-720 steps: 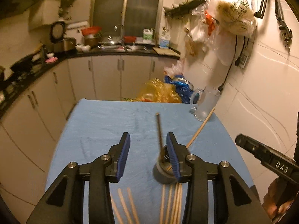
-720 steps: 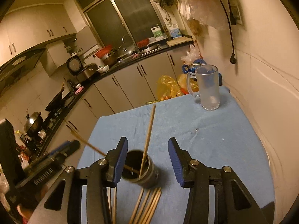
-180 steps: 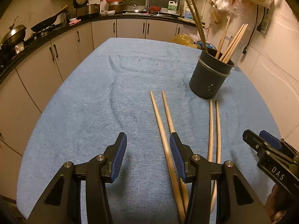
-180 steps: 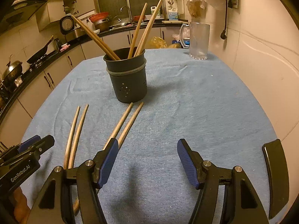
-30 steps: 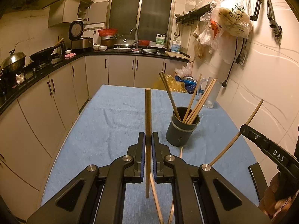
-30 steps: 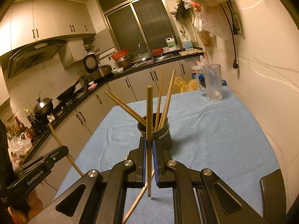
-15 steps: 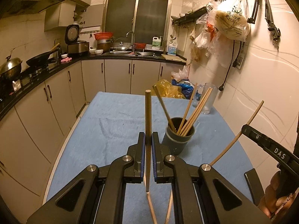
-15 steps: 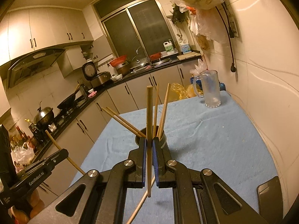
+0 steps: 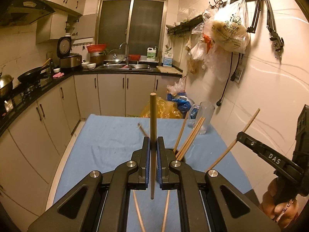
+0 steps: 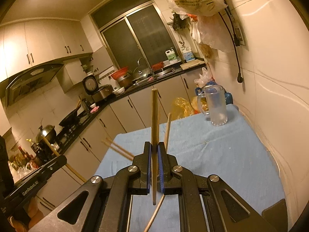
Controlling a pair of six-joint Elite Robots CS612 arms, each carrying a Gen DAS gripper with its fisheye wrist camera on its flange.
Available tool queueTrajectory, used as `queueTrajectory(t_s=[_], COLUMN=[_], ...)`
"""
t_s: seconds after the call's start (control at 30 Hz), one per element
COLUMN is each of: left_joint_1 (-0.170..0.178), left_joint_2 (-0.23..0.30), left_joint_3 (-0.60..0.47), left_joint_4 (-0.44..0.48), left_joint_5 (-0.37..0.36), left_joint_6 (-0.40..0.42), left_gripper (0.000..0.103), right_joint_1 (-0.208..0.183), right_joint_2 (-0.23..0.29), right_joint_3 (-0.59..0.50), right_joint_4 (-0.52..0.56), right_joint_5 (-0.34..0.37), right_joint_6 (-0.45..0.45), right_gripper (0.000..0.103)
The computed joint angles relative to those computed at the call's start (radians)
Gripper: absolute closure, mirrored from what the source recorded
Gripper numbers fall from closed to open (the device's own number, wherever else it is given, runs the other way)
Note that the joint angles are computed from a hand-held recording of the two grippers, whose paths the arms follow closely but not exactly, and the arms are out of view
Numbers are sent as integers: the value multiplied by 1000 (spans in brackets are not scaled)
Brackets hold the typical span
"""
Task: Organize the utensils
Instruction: 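Carry the chopstick over the grey holder and lower it in, then open the right gripper to drop the chopstick into the holder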
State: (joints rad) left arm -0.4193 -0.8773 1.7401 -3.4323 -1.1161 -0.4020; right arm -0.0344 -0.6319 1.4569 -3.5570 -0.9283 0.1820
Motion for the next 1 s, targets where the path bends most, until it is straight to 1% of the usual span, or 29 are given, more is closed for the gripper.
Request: queueTrajectory(t_s=[0.2, 0.27, 0.53, 0.8, 1.0], left_joint_1=[8, 12, 40, 61, 69], left_joint_2=[14, 26, 84, 137, 160], left_joint_3=[-67, -95, -194, -248, -267], left_joint_4=[8, 12, 68, 127, 170], left_joint_5=[-13, -15, -68, -126, -141], left_joint_6=[35, 42, 7, -6, -19], left_gripper=[97, 97, 97, 97, 97], right_joint_1=[2, 6, 28, 45, 53], right_joint_2=[11, 15, 60, 101, 117], right_joint_3=[-66, -84, -178, -239, -257], right_joint_4=[23, 22, 83, 187, 241], right_joint_5=[-9, -23, -61, -78, -77], right_joint_6=[41, 47, 46, 0, -37], right_gripper=[96, 96, 95, 95, 95])
